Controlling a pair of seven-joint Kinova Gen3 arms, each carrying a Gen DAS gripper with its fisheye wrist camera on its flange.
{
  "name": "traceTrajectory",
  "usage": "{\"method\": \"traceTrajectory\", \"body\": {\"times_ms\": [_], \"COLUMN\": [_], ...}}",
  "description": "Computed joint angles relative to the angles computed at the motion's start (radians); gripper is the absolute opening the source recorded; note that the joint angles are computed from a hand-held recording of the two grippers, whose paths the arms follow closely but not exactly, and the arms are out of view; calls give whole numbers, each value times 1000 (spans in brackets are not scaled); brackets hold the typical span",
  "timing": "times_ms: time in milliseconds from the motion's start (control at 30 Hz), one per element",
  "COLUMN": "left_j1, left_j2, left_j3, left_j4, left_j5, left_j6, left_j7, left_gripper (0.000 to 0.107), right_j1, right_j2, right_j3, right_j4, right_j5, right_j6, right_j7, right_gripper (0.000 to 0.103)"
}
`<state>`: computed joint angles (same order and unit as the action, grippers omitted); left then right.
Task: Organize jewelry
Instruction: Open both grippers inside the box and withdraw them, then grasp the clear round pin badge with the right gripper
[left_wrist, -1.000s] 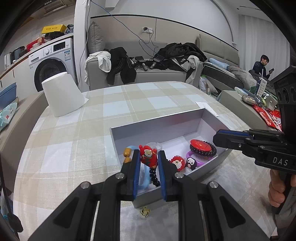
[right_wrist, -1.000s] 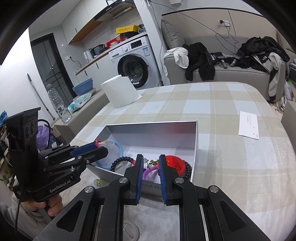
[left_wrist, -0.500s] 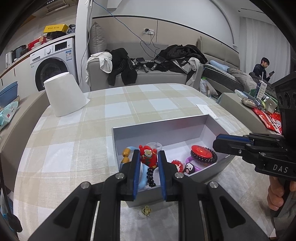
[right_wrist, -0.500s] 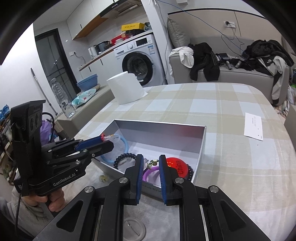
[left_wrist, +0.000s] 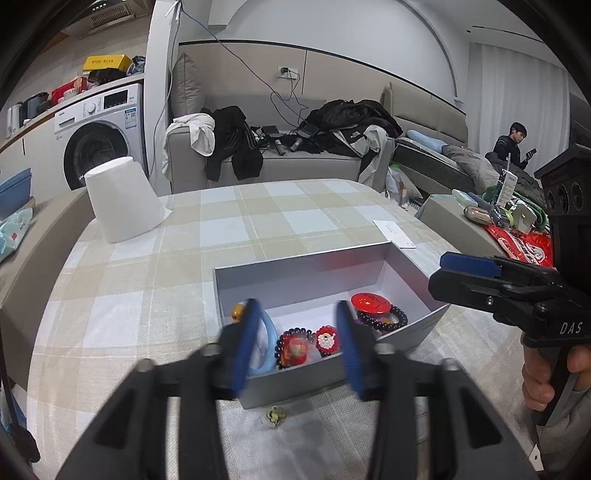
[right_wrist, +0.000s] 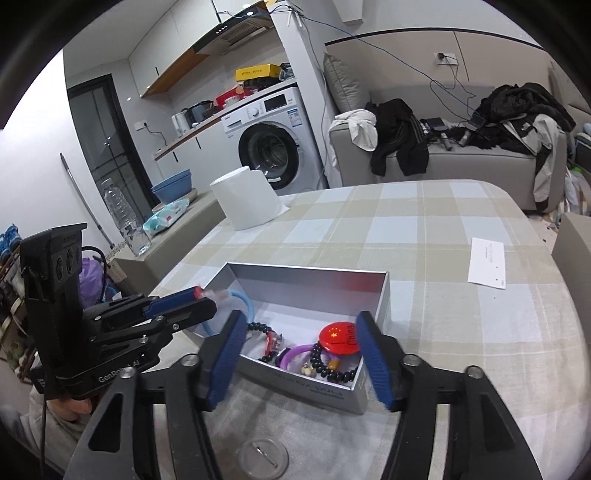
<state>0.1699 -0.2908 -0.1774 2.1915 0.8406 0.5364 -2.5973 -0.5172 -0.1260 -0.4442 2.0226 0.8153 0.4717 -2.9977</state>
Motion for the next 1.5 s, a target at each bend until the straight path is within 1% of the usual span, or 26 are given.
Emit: {"method": "traceTrajectory", "body": {"times_ms": [33,67,100,133,167,200,233,367,433,567,633,767,833,900,1000,1200,1300,1500], "left_j1": [-3,-2,6,11,15,15,12,5,19,36,31,16,25,37,36,26,7,-14], "left_j2": [-8,-16,-27,-36,-42,-49,-60,-82,-85,-76,-70,-54,-47,-44,-35,-19,-16,-11], "left_j3": [3,2,-10,-21,-27,-28,-23,2,-7,-29,-23,6,-1,-18,-22,-34,-28,-9], "left_j4": [2,6,11,15,19,23,29,45,54,65,69,66,61,64,67,56,52,50], "left_j5": [-3,-2,9,17,20,18,9,-60,-86,-125,-151,-210,-218,-213,-215,-196,-188,-181], "left_j6": [-3,-6,-7,-4,-5,-6,-11,-33,-40,-36,-38,-46,-42,-39,-37,-2,15,20], "left_j7": [7,10,3,-2,-4,-1,9,73,93,124,145,203,213,205,204,184,180,175], "left_gripper": [64,77,84,87,92,99,102,102,102,102,102,102,102,102,102,102,102,102], "right_j1": [1,-2,-5,-10,-13,-16,-20,-53,-65,-88,-97,-128,-146,-163,-179,-205,-230,-282], "right_j2": [-5,-8,-10,-12,-14,-16,-18,-19,-16,-11,-1,49,67,83,89,119,138,175], "right_j3": [-10,-10,-9,-11,-13,-18,-23,-33,-31,-10,0,20,36,44,61,76,75,92], "right_j4": [0,-2,-4,-10,-13,-13,-15,-29,-31,-28,-30,-56,-62,-68,-66,-84,-103,-132], "right_j5": [12,9,0,-14,-21,-21,-23,-72,-90,-156,-195,-266,-298,-304,-326,-339,-315,-268], "right_j6": [15,22,31,52,66,81,97,184,206,206,206,240,238,244,230,251,287,354], "right_j7": [-14,-11,-2,11,19,21,26,85,103,176,224,317,368,391,426,450,439,403], "right_gripper": [77,78,83,91,95,102,103,103,103,103,103,103,103,103,103,103,103,103]}}
